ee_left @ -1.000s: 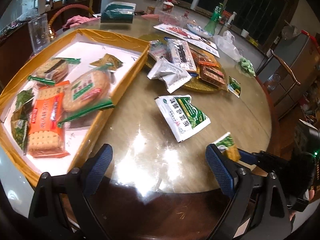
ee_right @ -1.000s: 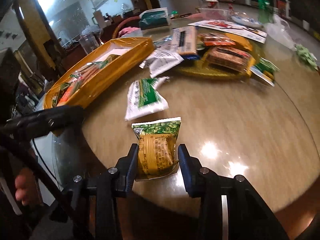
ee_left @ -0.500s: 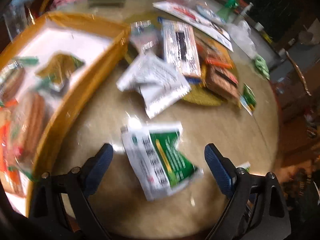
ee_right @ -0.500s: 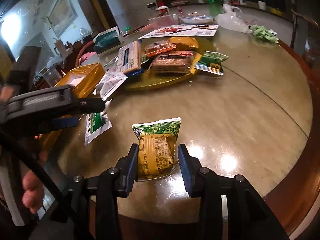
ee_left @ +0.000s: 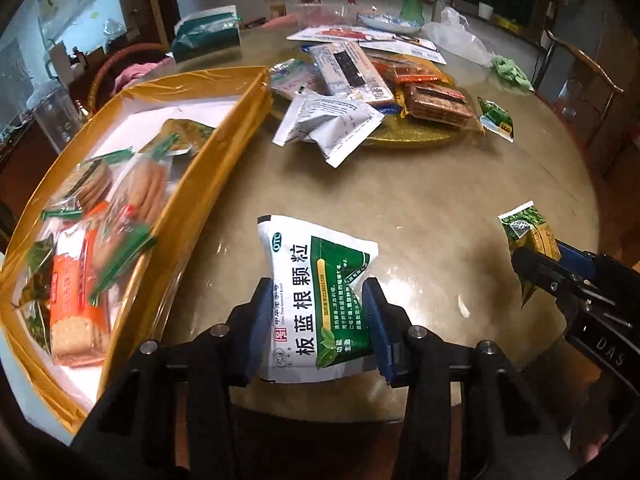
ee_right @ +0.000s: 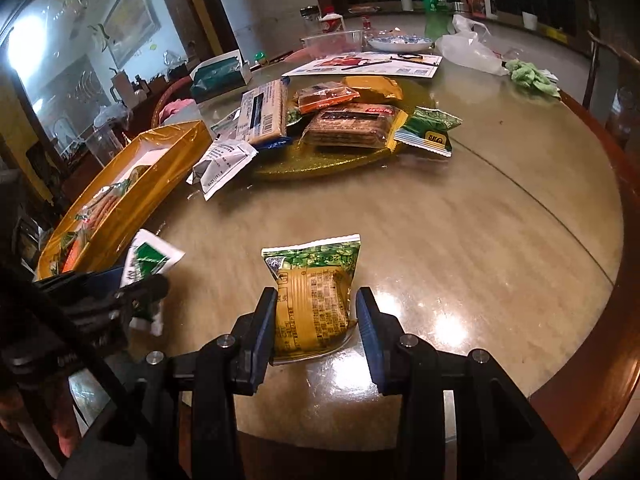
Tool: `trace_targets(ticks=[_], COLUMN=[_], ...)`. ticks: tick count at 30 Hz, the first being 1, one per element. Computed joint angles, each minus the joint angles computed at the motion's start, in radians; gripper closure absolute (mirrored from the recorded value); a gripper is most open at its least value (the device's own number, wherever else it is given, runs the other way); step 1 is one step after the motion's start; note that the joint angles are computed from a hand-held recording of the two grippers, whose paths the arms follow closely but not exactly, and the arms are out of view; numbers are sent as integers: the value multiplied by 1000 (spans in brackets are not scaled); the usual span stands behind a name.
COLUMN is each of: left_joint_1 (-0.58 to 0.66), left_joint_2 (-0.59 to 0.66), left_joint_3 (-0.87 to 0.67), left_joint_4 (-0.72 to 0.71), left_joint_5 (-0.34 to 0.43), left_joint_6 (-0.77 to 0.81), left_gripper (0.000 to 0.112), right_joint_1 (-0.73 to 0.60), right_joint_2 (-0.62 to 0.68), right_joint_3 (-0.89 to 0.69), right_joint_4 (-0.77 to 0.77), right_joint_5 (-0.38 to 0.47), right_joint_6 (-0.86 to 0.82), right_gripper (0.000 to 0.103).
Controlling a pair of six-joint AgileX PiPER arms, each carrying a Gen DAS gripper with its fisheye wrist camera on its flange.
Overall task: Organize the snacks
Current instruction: 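Grasp the white-green sachet with the left gripper while the right gripper holds the green-gold bag, then drop the sachet into the tray with the left gripper while the right gripper drops the green-gold bag there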
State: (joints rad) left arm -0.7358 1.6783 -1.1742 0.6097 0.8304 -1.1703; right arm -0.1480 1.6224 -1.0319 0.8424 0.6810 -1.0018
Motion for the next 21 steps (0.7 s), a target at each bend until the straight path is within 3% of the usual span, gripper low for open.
trace_targets(ticks=[5, 12, 16, 21], left_joint_1=[-2, -44, -46, 53], left_joint_2=[-27, -207, -317, -452], left_joint_3=[28, 147, 197, 245], left_joint_4=[-14, -10, 18, -56], left_joint_5=[-32, -78, -67, -90], left_joint_6=[-1, -91, -149, -78], left_gripper=[78, 79, 79, 79], right_joint_1=[-1, 7, 20, 56], right_joint_2=[-6, -12, -15, -16], right_joint_3=[6, 8, 5, -49], right_joint_4=[4, -7, -17, 37], right_joint_5=[7, 1, -3, 104], right_joint_6=[-8, 2, 10, 23], right_gripper=[66, 68, 68, 68])
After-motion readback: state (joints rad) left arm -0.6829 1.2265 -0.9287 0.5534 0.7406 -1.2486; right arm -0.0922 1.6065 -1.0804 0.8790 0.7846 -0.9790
